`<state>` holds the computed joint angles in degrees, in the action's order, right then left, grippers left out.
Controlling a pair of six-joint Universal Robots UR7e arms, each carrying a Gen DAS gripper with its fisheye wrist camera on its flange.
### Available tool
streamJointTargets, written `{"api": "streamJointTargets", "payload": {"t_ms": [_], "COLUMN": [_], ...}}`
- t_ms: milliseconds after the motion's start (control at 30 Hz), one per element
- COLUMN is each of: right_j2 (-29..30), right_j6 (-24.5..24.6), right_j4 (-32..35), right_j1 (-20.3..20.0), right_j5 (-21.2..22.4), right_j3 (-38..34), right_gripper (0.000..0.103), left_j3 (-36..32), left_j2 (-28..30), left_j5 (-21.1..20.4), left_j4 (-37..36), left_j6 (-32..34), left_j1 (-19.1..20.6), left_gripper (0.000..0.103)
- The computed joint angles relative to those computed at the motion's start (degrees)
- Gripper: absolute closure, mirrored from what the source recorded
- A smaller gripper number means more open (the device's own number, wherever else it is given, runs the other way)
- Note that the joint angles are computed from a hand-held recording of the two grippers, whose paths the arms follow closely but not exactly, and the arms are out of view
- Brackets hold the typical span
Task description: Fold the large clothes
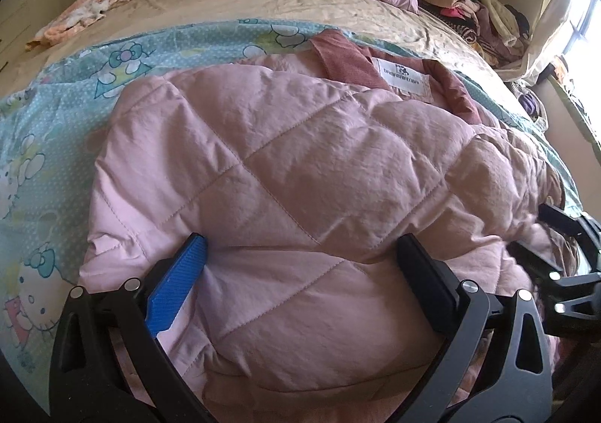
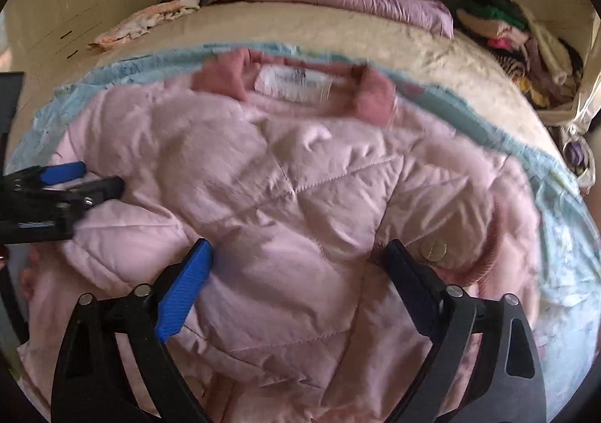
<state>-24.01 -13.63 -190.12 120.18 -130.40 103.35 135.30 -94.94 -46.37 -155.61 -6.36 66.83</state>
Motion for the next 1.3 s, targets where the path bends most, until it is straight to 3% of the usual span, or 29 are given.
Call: {"api": "streamJointTargets", "payload": {"t_ms": [200, 400, 633, 867, 1100, 1300], "right_j2": [1.37, 2.08, 1.22, -0.32, -1.77, -3.91], "right_j6": [-0.03, -0.75, 2.35, 5.57, 6.46, 8.17], "right_j4": [-1.59, -4.97, -6.17, -5.92, -9.7, -10.38], "right_j1": [-0.89, -1.05, -0.19, 0.7, 1.83, 3.47], "right_j5": [0.58, 0.77, -0.18, -0.5, -0.12, 0.14], "right_j3": [-0.45, -0.02, 2.4, 5.15, 8.8, 12.09], "right_gripper": [0.006, 0.006, 0.006, 0.005, 0.005, 0.004], "left_j3": [1.82, 4.72, 7.05, 7.76, 7.35, 7.05], "left_j2": [-2.33, -8.57, -16.08, -21.66, -27.09, -30.86], "left_j5": [3.19, 5.74, 12.15, 10.74, 14.66, 14.8], "left_j4": [1.78, 6.37, 16.69, 23.79, 36.84, 42.19], "left_j6": [-1.88, -6.32, -12.6, -18.4, -25.5, -29.95], "left_j1": [-3.08, -7.66, -14.66, -17.35, -21.68, -23.86], "left_gripper": [0.009, 0.009, 0.009, 0.009, 0.009, 0.009]}}
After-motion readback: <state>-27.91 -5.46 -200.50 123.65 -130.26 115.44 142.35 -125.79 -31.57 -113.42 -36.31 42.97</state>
